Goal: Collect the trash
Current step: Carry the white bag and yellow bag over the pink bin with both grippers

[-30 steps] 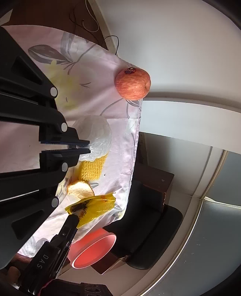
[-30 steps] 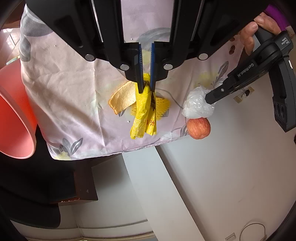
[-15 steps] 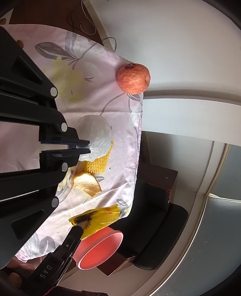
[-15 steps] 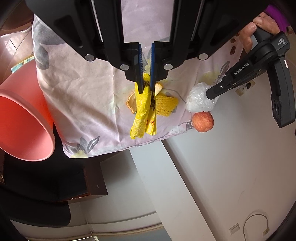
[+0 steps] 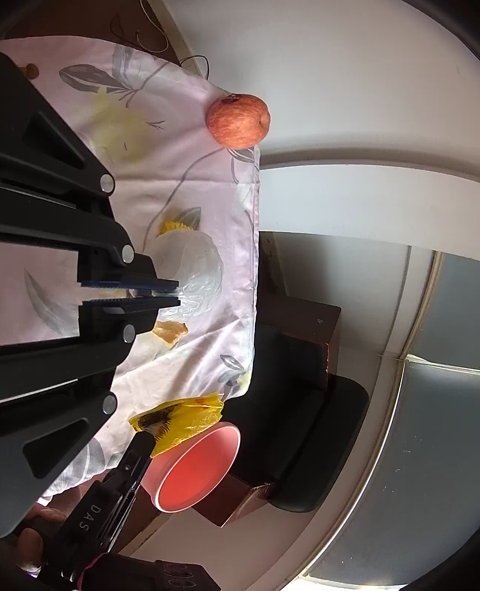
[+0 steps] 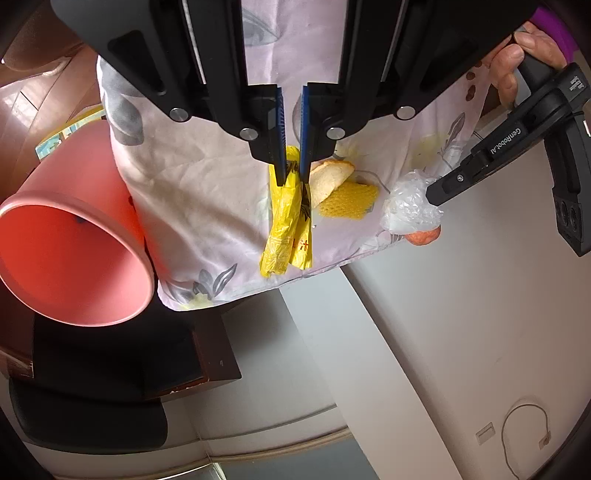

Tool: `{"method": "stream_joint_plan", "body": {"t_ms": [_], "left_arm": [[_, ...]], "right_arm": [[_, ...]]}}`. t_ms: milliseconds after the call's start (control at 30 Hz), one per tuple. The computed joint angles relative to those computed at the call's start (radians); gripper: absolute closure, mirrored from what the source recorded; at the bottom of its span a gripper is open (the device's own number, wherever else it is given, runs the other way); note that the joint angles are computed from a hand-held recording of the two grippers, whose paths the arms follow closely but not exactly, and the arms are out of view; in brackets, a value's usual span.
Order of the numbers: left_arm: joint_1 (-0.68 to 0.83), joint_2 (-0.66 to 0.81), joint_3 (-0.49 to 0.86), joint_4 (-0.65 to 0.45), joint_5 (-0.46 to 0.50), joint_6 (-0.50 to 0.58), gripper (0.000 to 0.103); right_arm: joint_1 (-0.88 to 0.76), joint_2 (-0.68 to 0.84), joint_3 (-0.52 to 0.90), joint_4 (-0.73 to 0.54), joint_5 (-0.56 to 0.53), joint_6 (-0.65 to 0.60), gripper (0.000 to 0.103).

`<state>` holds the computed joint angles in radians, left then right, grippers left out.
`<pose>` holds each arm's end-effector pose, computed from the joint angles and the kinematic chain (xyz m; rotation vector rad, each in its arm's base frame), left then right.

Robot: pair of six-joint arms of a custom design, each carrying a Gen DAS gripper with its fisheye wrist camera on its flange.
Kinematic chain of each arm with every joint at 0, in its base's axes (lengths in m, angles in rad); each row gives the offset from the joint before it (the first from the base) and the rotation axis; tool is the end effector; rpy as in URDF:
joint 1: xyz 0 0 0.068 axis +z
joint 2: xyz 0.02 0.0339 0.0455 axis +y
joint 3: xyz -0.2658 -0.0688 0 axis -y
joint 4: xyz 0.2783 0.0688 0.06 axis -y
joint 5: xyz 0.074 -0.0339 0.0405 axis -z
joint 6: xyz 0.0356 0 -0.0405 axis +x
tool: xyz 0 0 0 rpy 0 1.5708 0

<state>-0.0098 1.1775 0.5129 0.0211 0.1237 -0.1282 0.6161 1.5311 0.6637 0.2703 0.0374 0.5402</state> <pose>0.2616 -0.0070 0.1690 -0.0626 2.2160 -0.2133 0.2667 0.1872 0.1440 -0.0627 2.2339 0.6114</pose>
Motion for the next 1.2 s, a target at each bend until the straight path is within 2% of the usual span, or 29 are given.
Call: {"method": "stream_joint_plan", "body": {"t_ms": [267, 500, 967, 1200], "left_arm": [[-0.117, 0.038, 0.047, 0.024, -0.033, -0.019, 0.100], [-0.243, 0.113, 0.118, 0.056, -0.067, -0.023, 0.100], [-0.433, 0.343, 0.312, 0.098, -0.053, -0.037, 0.100], [-0.480, 0.468, 0.433, 0.078, -0.031, -0.048, 0.100]], "right_arm": [[-0.103, -0.146, -0.081, -0.027, 0.027, -0.038, 0.096], [-0.256, -0.232, -0.147, -0.028, -0.002, -0.044, 0.096], [-0.404, -0.154, -0.164, 0.038, -0.078, -0.058, 0.096], [-0.436, -0.120, -0.158, 0.045, -0.095, -0.054, 0.096]]}}
